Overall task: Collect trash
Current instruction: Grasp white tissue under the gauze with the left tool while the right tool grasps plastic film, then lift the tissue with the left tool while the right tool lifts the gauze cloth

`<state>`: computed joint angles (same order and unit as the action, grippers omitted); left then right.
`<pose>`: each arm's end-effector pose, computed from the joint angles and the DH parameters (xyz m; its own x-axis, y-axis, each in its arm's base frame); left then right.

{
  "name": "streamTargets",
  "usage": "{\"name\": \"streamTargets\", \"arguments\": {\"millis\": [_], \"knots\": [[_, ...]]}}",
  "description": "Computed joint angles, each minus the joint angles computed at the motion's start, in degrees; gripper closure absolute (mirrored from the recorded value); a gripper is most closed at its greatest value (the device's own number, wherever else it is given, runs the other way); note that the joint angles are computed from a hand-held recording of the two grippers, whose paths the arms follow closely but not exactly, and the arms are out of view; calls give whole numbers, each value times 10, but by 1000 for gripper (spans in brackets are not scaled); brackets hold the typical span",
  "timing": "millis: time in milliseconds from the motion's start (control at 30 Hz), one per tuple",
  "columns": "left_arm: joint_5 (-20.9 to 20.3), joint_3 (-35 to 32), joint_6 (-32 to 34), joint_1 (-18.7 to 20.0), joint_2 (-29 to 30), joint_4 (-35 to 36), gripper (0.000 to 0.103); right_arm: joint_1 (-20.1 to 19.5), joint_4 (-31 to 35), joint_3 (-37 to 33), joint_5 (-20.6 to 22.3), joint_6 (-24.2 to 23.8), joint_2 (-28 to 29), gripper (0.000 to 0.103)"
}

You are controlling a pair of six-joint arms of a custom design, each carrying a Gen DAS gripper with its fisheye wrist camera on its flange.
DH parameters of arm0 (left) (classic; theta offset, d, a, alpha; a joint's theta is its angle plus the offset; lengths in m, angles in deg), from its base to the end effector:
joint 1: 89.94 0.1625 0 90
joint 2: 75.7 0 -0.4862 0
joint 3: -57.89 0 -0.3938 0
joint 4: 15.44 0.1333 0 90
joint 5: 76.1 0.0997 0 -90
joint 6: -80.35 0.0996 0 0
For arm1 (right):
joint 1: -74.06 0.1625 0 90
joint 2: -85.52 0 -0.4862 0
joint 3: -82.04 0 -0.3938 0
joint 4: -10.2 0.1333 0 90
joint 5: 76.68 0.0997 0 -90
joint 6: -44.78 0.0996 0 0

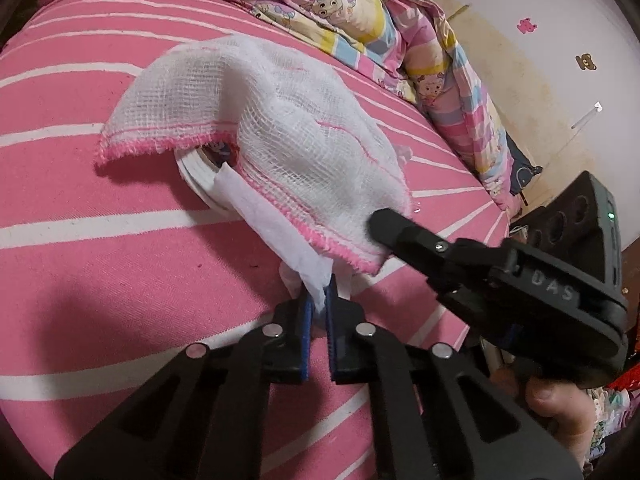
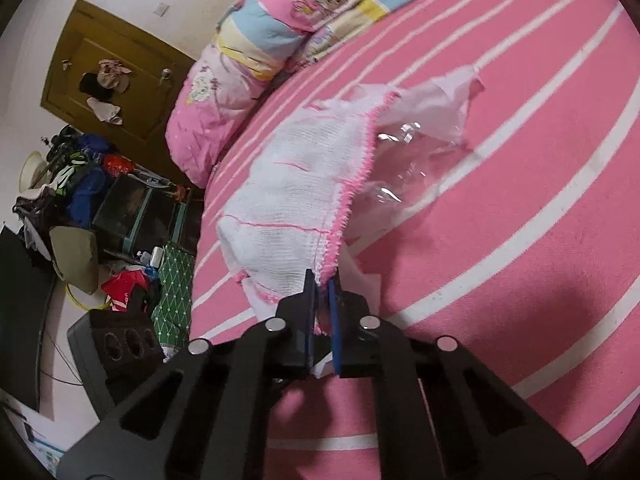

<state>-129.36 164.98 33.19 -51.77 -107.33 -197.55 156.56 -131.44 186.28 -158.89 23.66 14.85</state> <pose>-0.3771 -0.5417 -0.0116 -0.9807 -0.0778 -0.1796 0.0502 0.7869 -0.6151 0.0653 -0.6284 0.3406 -0.9661 -0.2579 -0.0084 -0.2402 0.9108 -0.3358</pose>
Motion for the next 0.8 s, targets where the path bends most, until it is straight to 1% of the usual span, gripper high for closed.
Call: {"name": "streamTargets", "arguments": {"millis": [167,300,367,500,667,800], "knots": [[15,17,11,-12,-13,-29,102,4,-54,23,43,-32,-22,97],[26,39,11,-24,-29,-56,102,24,-83,30,54,-50,-34,97],[37,54,8,-32,-40,-68,102,43,-93,26,50,-56,-36,97],[60,86,2,-47,-65,-98,102,80,-97,1,50,-49,-29,97],[92,123,-16,-60,-93,-127,102,126,-109,-38,22,-46,-16,97],[115,152,-28,-73,-113,-146,102,151,-136,-49,26,-47,-23,97]]}}
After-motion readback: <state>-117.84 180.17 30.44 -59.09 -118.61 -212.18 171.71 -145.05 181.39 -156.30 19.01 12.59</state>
